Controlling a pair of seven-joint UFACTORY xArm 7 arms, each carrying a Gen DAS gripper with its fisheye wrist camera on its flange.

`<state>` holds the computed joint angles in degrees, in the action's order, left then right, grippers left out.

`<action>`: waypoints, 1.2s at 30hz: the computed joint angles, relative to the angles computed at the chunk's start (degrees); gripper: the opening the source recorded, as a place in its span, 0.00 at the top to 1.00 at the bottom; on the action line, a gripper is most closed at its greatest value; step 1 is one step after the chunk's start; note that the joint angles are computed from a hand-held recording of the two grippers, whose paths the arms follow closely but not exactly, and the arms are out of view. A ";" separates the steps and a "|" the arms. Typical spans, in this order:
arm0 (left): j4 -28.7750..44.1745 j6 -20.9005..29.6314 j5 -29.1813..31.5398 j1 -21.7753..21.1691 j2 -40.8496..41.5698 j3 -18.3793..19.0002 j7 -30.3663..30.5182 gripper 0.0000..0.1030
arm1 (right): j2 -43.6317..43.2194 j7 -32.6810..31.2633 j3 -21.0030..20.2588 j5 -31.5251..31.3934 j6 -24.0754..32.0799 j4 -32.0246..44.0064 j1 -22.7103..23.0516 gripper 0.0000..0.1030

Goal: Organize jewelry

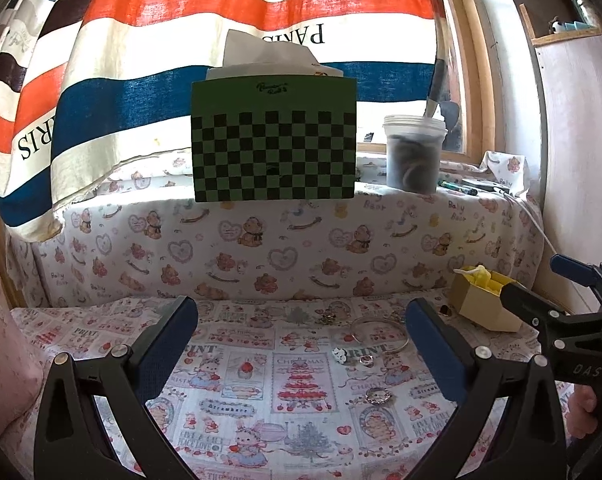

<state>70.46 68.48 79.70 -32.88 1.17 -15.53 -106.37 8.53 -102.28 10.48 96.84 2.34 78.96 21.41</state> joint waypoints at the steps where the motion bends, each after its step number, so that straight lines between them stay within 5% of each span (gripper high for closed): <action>1: 0.17 -0.35 0.00 0.19 0.19 0.19 0.12 0.00 | -0.02 -0.08 0.00 0.08 0.00 -0.04 0.00 0.00; 36: 0.49 1.52 -0.87 -0.23 0.52 0.37 0.23 0.00 | 0.09 0.86 0.17 -0.99 -0.11 -0.06 -0.16 0.00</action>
